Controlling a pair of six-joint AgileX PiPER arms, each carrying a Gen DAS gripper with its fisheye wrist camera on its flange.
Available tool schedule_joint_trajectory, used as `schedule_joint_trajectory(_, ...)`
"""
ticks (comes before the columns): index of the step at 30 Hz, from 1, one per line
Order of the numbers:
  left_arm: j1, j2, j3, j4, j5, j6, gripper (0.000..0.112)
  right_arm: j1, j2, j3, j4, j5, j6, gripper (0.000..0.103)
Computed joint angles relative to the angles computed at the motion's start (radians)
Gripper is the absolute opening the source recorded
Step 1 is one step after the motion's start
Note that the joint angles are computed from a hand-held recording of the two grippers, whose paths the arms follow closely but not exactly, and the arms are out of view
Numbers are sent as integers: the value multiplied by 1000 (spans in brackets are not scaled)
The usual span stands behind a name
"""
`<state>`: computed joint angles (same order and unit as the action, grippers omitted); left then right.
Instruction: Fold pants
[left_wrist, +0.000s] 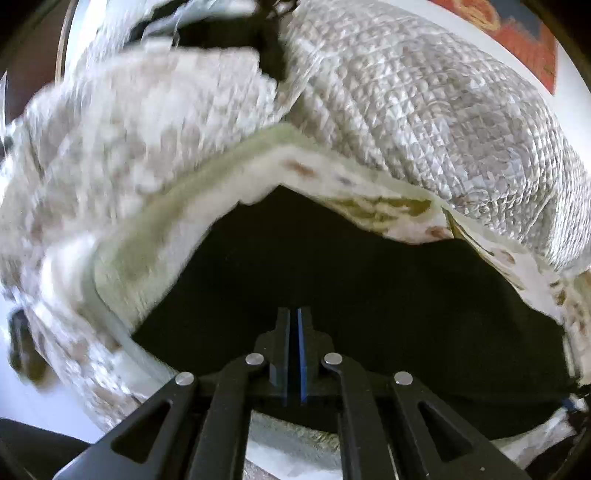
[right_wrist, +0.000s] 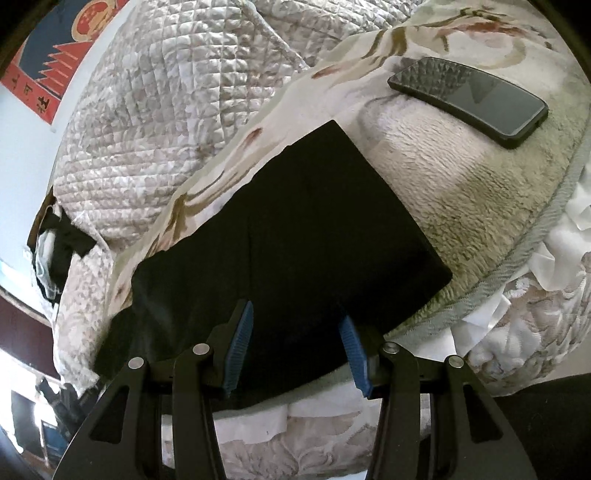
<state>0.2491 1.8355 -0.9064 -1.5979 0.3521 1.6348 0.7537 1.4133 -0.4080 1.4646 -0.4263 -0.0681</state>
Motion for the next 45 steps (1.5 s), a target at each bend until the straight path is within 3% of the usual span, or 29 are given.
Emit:
schedule_joint_trajectory(3,26,40,-43,83,53,-111,10,11,-1,1,8,-27,7,48)
schedule_joint_trajectory(5,31,57,-58,82,62,-140,30,24,-3,7,5,-52,27,48)
schedule_joint_trajectory(7,48,76,-72,58,96,-153,40,37,-3,14,-4,-79,56,48)
schedule_joint_trajectory(12,28,109,-104,11,76,-147,42,32,19,10,-20,-106,61,48)
schedule_joint_trajectory(18,-8,142,-169,-8,28,-178,38,24,40,-14,13,-133,10,45)
schedule_joint_trajectory(23,-23,153,-193,21,12,-188,9,13,35,17,-30,-134,58,21)
schedule_joint_trajectory(25,-30,151,-198,49,5,-207,7,-1,35,28,-61,-125,91,17)
schedule_joint_trajectory(29,-26,95,-168,40,2,-192,6,-3,4,28,-52,-124,65,12)
schedule_joint_trajectory(35,22,-81,-21,-90,6,-9,6,65,-129,14,161,-166,-164,10)
schedule_joint_trajectory(37,25,-61,-2,-53,-17,-21,6,12,-94,30,168,-88,-146,10)
schedule_joint_trajectory(39,24,-13,-13,51,-39,-121,6,-53,-56,55,77,11,-33,10)
schedule_joint_trajectory(41,31,27,-32,152,-39,-229,7,-33,-36,40,112,-15,-62,10)
schedule_joint_trajectory(43,28,17,-23,139,-48,-208,7,-9,-46,10,236,-48,-200,10)
schedule_joint_trajectory(45,30,-11,-6,88,-44,-150,7,9,-63,6,273,-74,-235,10)
